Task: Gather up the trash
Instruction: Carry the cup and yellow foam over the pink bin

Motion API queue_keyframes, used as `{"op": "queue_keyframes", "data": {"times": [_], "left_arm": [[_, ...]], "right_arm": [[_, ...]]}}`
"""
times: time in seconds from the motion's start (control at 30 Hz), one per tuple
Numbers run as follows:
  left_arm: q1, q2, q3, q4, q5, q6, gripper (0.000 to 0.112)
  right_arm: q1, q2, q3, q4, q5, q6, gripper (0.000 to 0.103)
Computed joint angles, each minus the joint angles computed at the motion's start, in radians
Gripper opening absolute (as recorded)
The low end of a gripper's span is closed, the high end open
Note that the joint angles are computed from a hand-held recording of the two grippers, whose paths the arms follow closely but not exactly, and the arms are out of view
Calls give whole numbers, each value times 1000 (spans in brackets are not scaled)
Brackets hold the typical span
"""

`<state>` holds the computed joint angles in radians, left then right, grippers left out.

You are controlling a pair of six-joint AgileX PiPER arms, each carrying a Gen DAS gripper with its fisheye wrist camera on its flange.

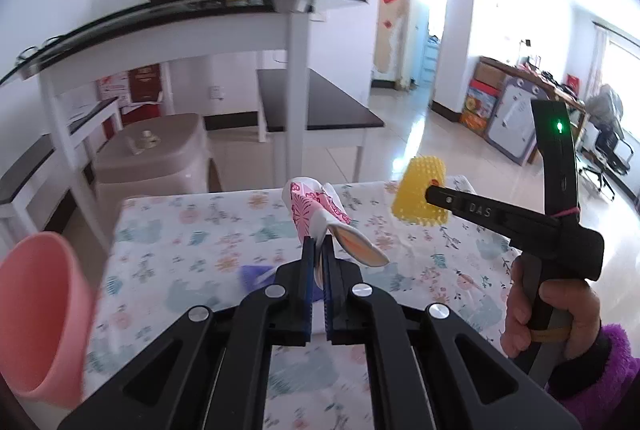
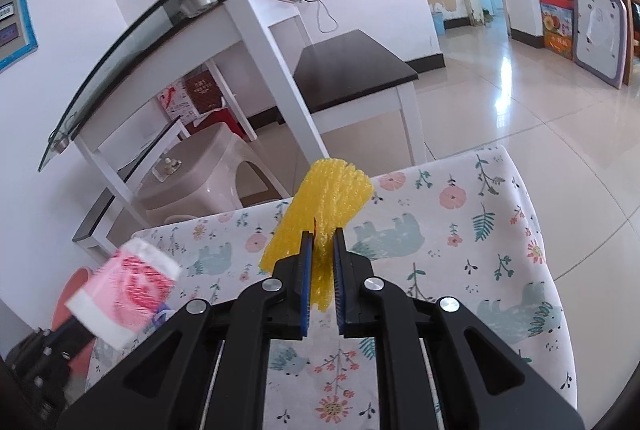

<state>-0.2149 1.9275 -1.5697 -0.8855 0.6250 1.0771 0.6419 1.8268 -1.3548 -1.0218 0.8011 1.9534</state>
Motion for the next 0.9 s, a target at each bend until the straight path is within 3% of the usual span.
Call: {"op": "queue_keyframes", "data": {"times": [0.17, 0.43, 0.77, 0.9], "left_arm": [[81, -75, 90, -64, -2, 77, 3], [225, -155, 161, -133, 38, 165, 3], [385, -179, 176, -213, 95, 210, 3], [447, -171, 172, -244, 103, 229, 3]], "right_arm": [[29, 28, -37, -32, 24, -50, 10], [122, 90, -183, -47, 128, -192, 10], [226, 273, -584, 63, 209, -485, 10], [242, 416, -861, 152, 254, -666, 10]]}}
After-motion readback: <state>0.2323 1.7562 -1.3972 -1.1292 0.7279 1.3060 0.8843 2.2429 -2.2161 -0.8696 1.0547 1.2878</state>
